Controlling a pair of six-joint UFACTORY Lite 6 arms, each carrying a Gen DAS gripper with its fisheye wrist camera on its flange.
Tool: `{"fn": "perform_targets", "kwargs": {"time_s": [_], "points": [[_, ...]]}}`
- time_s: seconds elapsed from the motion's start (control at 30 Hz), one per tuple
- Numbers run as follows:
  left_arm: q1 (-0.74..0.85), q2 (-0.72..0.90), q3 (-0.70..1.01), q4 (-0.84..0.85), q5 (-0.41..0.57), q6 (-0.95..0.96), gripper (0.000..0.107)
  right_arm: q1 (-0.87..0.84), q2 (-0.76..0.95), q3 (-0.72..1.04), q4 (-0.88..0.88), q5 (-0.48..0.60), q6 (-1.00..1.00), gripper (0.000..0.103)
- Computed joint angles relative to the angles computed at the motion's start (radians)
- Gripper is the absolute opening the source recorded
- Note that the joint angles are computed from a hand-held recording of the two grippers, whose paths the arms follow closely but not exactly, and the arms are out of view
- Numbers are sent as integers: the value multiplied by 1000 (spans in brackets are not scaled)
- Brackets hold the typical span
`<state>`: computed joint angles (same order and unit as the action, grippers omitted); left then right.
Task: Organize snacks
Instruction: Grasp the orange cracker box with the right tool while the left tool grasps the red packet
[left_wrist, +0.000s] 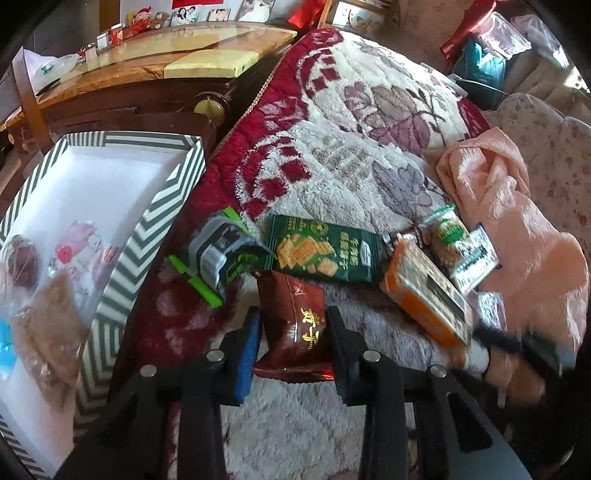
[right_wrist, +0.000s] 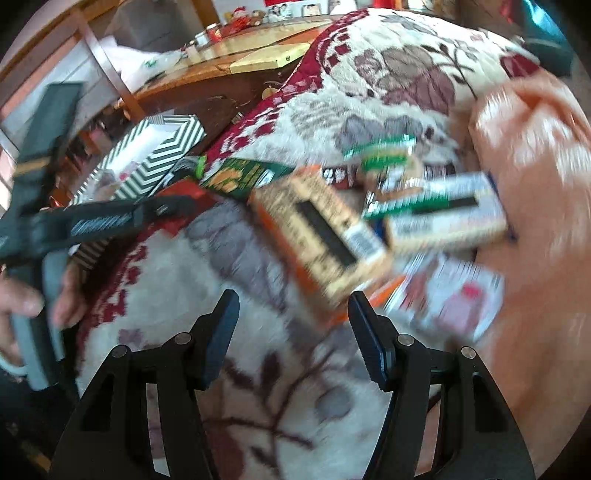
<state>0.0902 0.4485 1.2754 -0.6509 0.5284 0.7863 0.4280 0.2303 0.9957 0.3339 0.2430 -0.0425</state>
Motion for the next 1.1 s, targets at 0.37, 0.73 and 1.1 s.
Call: {"fn": "perform_targets", "kwargs": {"time_s": [0.37, 0.73, 1.1], "points": [[41, -102, -149, -70, 24, 123, 37, -97, 303, 339, 103, 142, -287, 67], [19, -32, -84, -5, 1, 48, 46, -61, 357, 380, 54, 131, -221, 63], [46, -139, -212, -73, -44, 163, 39, 32, 165, 151, -45, 16, -59, 54]]}}
